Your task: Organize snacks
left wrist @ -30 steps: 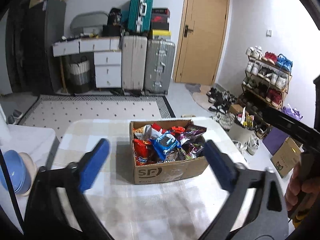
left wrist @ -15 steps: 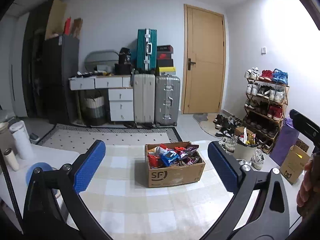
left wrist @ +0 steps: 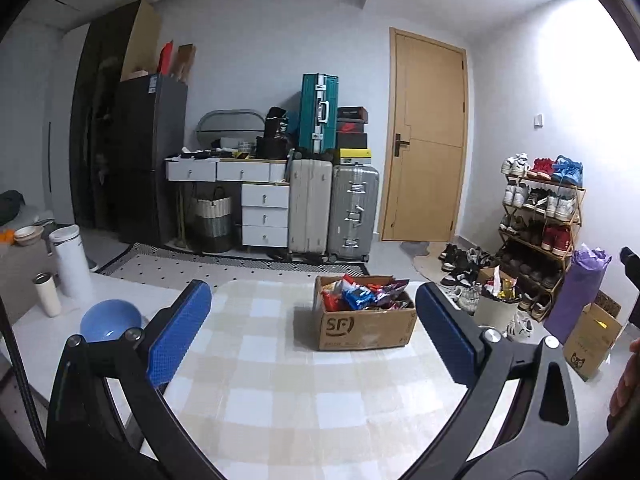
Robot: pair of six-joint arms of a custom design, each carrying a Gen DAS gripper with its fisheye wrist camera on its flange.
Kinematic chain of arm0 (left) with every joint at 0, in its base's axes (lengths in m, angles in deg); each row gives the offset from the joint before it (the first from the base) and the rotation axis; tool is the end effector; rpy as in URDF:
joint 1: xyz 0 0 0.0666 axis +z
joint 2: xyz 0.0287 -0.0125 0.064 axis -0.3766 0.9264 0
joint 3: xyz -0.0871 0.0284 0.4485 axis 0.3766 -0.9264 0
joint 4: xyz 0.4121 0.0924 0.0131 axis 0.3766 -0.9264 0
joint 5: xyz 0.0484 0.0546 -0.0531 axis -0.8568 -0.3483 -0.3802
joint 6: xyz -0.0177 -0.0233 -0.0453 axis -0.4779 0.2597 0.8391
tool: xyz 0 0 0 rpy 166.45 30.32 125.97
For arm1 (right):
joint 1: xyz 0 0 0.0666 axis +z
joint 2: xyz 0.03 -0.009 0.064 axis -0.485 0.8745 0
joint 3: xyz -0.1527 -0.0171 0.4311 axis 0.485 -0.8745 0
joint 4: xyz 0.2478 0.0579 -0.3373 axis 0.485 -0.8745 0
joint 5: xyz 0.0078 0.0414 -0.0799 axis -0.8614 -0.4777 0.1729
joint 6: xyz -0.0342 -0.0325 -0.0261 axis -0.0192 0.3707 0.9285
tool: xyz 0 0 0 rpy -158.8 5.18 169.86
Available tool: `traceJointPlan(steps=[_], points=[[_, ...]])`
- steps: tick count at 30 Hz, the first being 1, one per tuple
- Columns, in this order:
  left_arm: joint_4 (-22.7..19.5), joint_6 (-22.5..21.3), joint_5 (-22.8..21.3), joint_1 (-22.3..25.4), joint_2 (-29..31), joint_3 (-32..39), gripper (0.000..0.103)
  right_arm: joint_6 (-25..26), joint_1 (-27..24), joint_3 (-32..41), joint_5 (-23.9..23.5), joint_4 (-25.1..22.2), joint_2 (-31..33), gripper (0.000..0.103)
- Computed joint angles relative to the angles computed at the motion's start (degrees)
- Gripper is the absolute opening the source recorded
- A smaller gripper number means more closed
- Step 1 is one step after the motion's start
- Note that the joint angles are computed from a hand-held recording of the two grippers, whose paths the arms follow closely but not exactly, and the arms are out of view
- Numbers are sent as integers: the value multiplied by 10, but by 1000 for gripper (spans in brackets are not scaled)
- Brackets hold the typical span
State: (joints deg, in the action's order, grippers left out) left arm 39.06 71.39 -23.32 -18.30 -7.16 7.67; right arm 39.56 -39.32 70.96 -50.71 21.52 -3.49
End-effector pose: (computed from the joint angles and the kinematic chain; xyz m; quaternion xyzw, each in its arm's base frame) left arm 0.4014 0.0254 0.6599 -0.0447 0.7855 -0.0111 0.6172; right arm 0.3465 -0.0446 0.6902 -0.1053 0.7202 0.1503 0.6691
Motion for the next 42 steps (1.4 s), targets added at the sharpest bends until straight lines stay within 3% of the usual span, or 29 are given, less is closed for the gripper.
traceJointPlan(steps=[5, 9, 13, 21, 28, 31, 37, 42], points=[[10, -2, -18, 6, -31, -36, 102, 10, -9, -26, 2, -12, -17, 102], [18, -8, -1, 10, -26, -64, 102, 16, 8, -49, 8, -7, 0, 103], [36, -6, 11, 5, 21, -71, 102, 18, 40, -64, 35, 30, 42, 103], [116, -4, 10, -8, 118, -70, 102, 0, 76, -60, 55, 100, 145, 102], [193, 3, -8, -19, 225, -35, 102, -27, 90, -91, 99, 223, 193, 103], [230, 7, -21, -23, 252, -43, 102, -24, 98, -101, 130, 243, 211, 102], [283, 11, -30, -23, 279, -58, 102, -8, 102, -105, 146, 266, 226, 102], [287, 5, -41, -25, 294, -52, 102, -19, 99, -105, 149, 272, 236, 102]])
